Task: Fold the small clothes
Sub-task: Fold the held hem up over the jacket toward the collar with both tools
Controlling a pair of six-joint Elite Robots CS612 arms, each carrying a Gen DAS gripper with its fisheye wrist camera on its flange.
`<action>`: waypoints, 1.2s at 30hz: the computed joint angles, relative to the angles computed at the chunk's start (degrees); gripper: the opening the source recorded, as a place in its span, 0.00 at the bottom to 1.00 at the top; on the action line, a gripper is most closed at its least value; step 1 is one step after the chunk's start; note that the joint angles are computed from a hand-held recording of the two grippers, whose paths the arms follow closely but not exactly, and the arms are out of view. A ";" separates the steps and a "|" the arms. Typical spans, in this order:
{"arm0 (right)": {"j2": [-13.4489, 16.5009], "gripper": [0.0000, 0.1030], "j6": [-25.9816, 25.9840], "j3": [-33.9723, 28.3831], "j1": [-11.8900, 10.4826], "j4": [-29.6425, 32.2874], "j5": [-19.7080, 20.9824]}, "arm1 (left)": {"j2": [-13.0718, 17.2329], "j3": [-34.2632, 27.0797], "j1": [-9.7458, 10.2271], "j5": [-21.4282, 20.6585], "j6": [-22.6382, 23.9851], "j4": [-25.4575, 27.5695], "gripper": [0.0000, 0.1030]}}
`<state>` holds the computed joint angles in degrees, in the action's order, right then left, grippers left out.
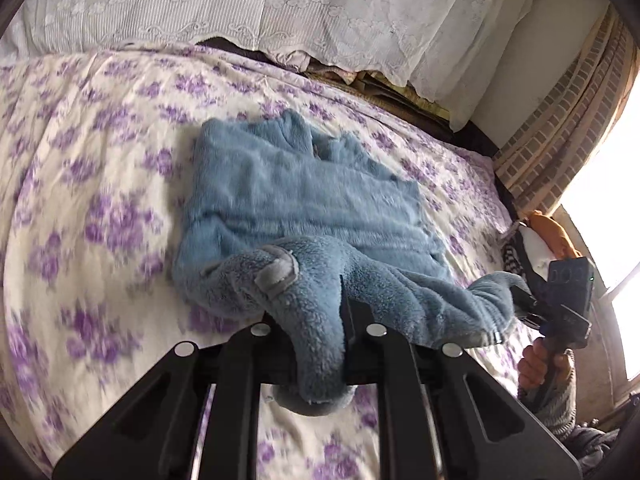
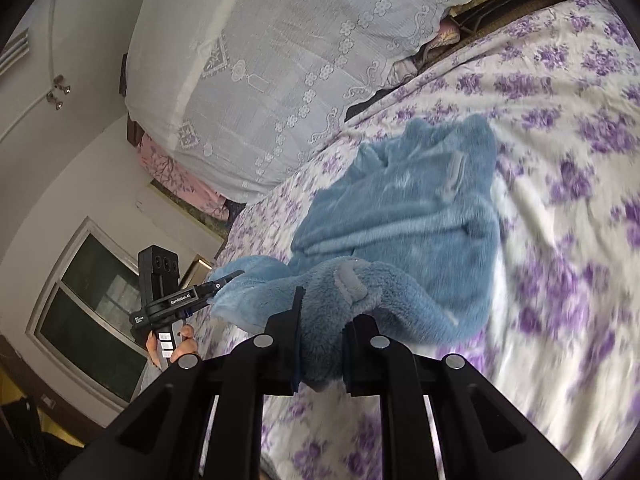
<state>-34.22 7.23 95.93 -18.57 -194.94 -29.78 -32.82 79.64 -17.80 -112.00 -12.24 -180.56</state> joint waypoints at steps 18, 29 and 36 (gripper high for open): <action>4.85 0.15 6.80 -14.80 1.45 1.93 -5.05 | 6.50 -16.38 -0.12 4.39 -2.87 7.85 0.13; 11.91 0.16 15.76 -29.16 2.50 6.14 -6.84 | 14.16 -31.92 0.36 5.39 -5.18 17.30 0.13; 16.25 0.16 19.86 -36.05 2.65 10.40 -8.21 | 21.03 -43.80 0.33 6.11 -6.37 24.54 0.13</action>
<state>-17.97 27.09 59.88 -15.92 -184.54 -37.98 -11.79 35.84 -17.47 -105.89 -18.61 -156.02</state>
